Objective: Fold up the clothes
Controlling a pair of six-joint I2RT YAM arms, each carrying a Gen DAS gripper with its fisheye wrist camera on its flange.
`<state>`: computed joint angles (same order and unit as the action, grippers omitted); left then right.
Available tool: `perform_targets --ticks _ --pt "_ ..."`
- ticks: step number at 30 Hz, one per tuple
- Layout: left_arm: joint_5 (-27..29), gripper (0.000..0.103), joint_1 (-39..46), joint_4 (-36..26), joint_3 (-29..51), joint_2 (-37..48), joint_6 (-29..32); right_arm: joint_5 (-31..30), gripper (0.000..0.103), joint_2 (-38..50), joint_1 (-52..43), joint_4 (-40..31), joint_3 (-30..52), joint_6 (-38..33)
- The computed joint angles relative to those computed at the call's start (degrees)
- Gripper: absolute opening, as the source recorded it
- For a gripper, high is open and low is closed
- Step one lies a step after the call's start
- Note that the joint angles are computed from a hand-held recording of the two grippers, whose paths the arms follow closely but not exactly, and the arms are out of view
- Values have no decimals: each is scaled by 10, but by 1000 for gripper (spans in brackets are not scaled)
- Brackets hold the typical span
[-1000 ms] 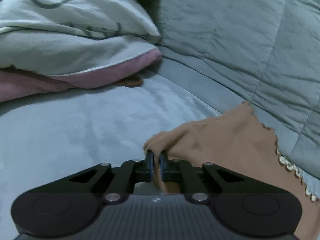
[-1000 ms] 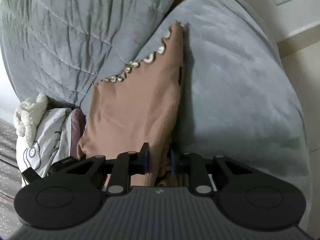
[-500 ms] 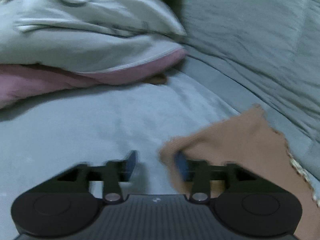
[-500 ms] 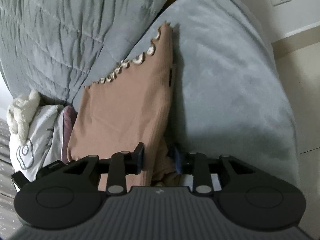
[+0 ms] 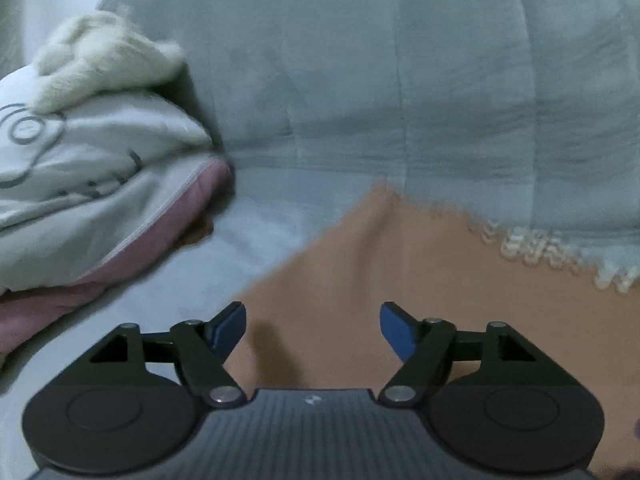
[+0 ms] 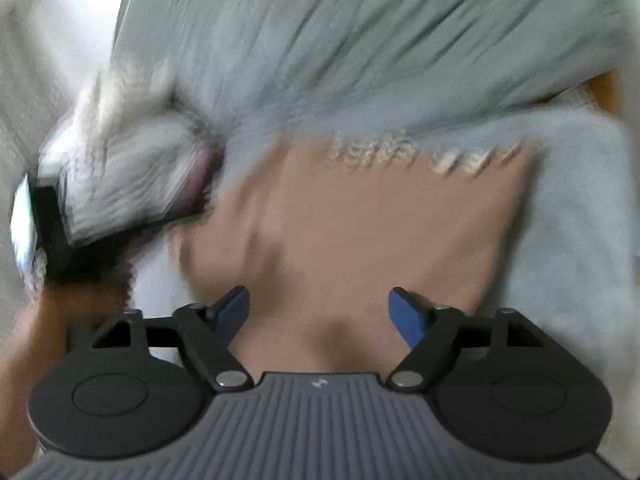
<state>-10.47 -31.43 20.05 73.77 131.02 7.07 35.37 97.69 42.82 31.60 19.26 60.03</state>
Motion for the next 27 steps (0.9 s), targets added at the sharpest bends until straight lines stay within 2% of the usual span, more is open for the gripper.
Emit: perform_targets --ticks 1,2,3,4,5,7,8,11,14,17,19,21,23,27 --pt "0 90 8 -9 13 14 -15 6 73 18 -2 6 -2 -15" --pt "13 92 17 -12 14 14 -36 3 62 16 -13 14 -12 -16" --pt "33 93 30 -20 16 13 -68 13 57 -6 -21 -4 -25 12" --pt "52 93 42 -34 19 9 -93 30 57 -35 -26 -37 -37 49" --pt "56 93 49 -40 14 -3 -100 70 67 -59 -24 -131 -25 111" --pt "16 93 46 -2 -29 -39 -81 137 87 -55 -13 -331 27 257" --pt "-4 93 44 10 -48 -57 -78 144 87 -68 -12 -354 23 288" --pt "-30 93 42 10 -103 -116 -105 148 87 -147 -2 -311 -33 293" --pt "-64 98 39 4 -206 -216 -130 180 91 -142 49 -351 8 311" --pt "-98 99 34 -46 -271 -294 -157 161 99 -101 70 -296 57 255" --pt "-112 99 38 -77 -337 -373 -170 120 100 -70 87 -233 76 191" --pt "-138 99 39 -96 -429 -486 -147 97 100 -36 112 -210 111 148" --pt "-167 99 41 -149 -488 -589 -151 88 101 -1 136 -206 155 120" --pt "-141 99 119 -310 -559 -819 -153 93 103 57 195 -246 244 103"
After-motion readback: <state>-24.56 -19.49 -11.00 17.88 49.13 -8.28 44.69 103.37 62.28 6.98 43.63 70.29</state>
